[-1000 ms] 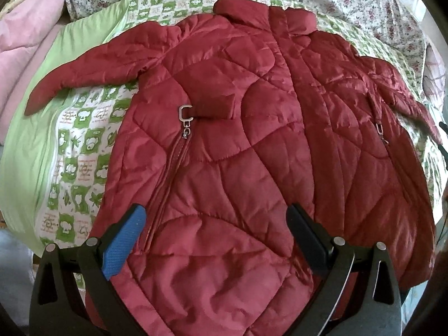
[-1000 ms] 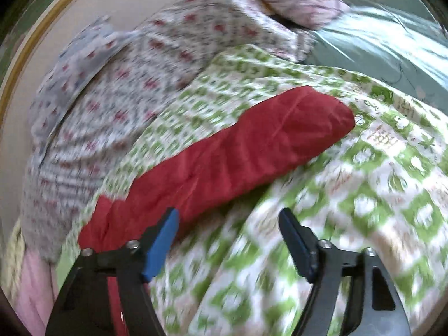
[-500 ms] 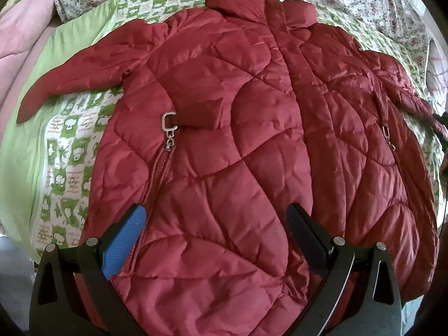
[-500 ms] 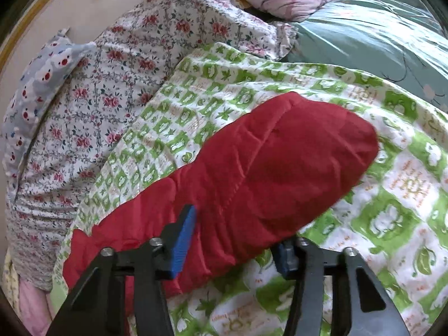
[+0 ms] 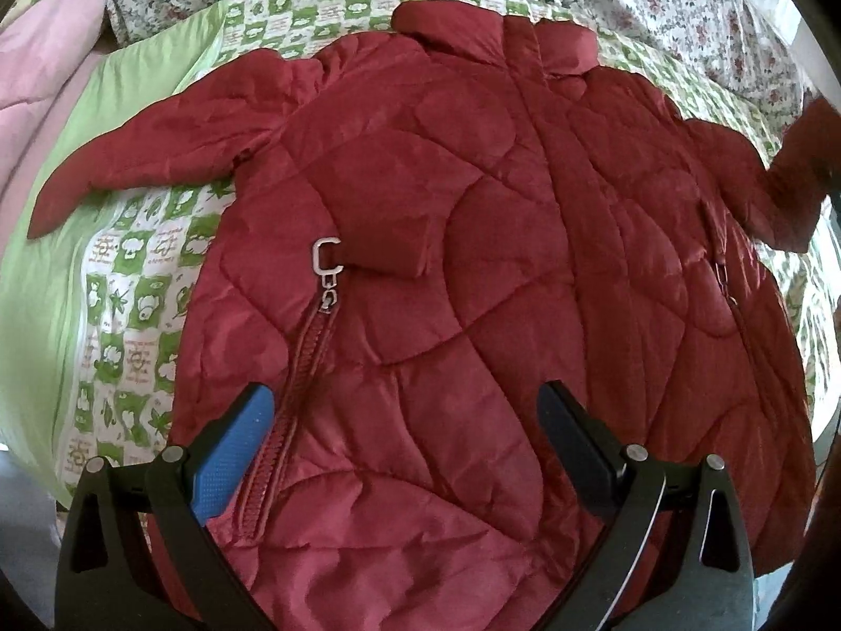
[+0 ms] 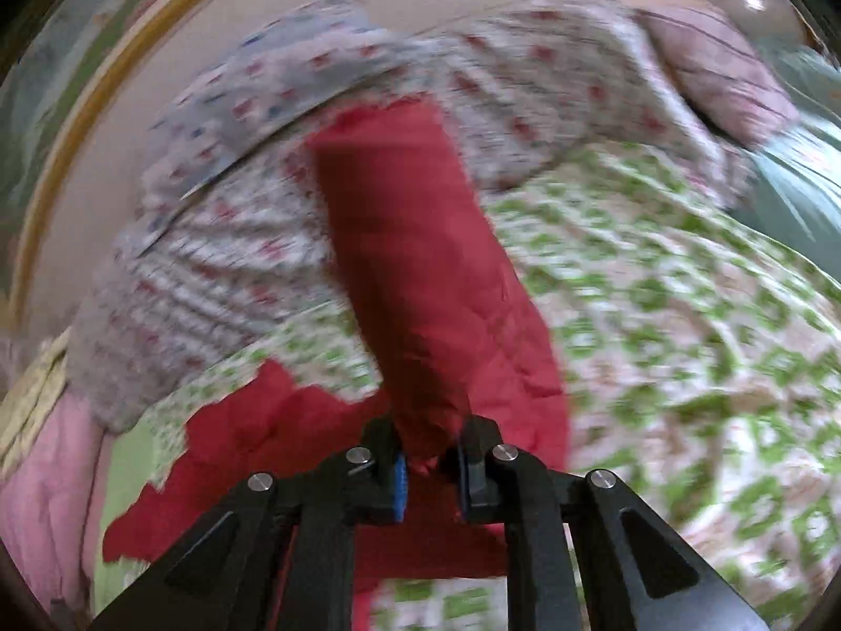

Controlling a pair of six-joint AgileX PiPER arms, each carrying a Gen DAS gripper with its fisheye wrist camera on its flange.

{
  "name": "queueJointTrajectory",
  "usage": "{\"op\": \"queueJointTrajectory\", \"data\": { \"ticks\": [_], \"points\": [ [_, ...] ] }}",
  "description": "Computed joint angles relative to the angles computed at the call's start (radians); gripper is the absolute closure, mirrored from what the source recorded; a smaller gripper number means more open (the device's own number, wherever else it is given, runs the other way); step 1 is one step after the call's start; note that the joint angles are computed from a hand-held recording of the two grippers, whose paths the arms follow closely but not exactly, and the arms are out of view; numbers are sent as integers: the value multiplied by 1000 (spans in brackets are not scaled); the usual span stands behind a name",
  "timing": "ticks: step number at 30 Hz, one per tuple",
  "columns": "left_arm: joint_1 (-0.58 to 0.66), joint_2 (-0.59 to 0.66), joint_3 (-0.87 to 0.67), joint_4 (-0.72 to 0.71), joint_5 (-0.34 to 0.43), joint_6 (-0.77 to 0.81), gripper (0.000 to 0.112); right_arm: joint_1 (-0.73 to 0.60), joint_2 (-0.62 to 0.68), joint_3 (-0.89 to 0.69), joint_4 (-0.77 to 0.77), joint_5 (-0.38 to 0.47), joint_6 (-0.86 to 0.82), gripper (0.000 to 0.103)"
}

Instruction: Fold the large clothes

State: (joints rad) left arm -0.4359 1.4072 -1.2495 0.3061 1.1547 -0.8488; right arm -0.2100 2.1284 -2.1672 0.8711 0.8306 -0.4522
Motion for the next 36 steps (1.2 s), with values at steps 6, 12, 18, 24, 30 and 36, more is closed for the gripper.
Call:
{"op": "queueJointTrajectory", "data": {
  "ticks": [6,12,18,24,30,36],
  "points": [
    [45,-41,39,-30,-31,21,11,162,-49,84,-3,-22,-73,91],
    [148,-61,45,-95,-103,115,11,341,-52,155,-44,-62,-140,91],
    [253,-40,1,-132,-151,214,11,508,103,-111,-220,68,24,91],
    [479,16,-72,-476,-187,519,11,638,238,-296,-345,137,119,91],
    [626,142,-195,-696,-143,663,11,707,308,-364,-382,154,140,91],
    [748,353,-356,-997,-44,790,11,761,250,-207,-419,13,92,86]
  ]
}}
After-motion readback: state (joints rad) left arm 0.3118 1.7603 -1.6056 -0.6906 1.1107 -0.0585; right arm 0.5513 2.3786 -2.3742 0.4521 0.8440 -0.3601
